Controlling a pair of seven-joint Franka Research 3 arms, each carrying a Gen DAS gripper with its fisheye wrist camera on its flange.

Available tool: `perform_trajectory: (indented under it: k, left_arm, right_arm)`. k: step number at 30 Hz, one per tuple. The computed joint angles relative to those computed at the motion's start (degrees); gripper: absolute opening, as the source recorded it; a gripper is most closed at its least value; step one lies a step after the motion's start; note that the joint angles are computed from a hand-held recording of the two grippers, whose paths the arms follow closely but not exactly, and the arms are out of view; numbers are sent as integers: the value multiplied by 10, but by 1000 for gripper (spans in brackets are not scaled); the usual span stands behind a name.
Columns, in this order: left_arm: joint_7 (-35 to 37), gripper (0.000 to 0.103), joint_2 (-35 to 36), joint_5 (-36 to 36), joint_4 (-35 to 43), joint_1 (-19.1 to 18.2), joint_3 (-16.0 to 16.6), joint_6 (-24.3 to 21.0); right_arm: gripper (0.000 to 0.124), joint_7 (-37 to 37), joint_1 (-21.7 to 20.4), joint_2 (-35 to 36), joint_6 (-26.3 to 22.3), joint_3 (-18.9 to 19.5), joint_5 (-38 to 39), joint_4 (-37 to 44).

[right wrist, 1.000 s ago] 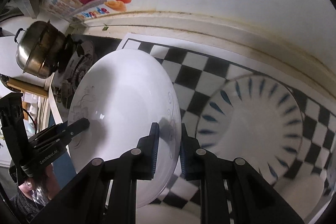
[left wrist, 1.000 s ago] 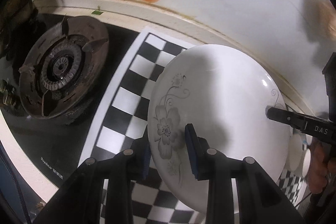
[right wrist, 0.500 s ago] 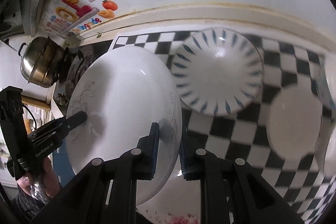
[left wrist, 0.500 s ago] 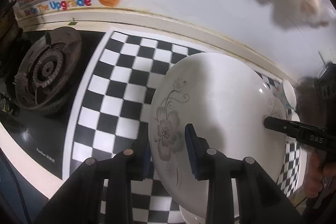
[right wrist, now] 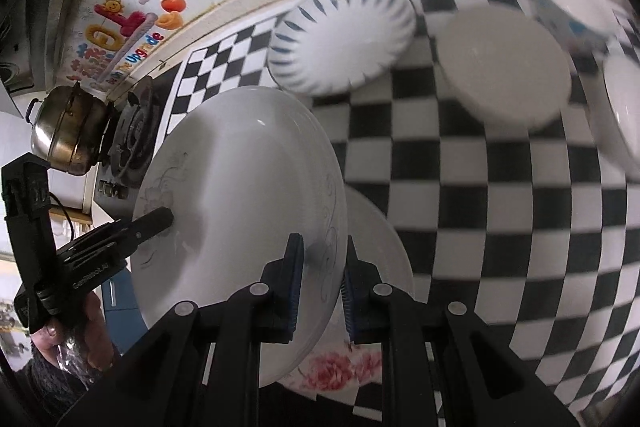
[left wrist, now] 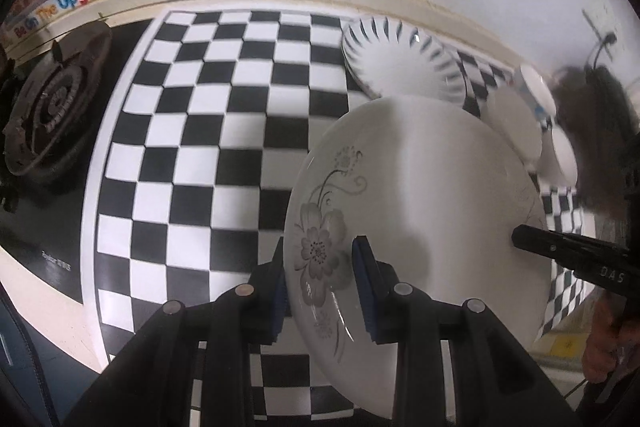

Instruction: Organize plates and bowls

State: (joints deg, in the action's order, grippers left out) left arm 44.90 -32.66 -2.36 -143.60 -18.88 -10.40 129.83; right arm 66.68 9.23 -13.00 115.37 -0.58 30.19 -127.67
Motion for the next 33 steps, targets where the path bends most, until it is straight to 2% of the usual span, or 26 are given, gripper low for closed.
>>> perform_trajectory:
  k: [6, 15, 22, 33]
  left_arm:
    - [20, 27, 21, -8, -3, -14, -2, 0]
    - [44, 27, 49, -24, 1, -23, -8, -11]
    - [50, 27, 74, -13, 14, -24, -20, -24]
    - [53, 27, 92, -7, 30, -27, -25, -44]
  right_arm:
    - [20, 11, -7, -29, 19, -4, -2, -60]
    - [19, 25, -13, -45, 36, 0, -35, -102]
    - [19, 43, -12, -46, 52, 2, -54, -112]
    - [22, 80, -11, -41, 34, 8, -76, -99]
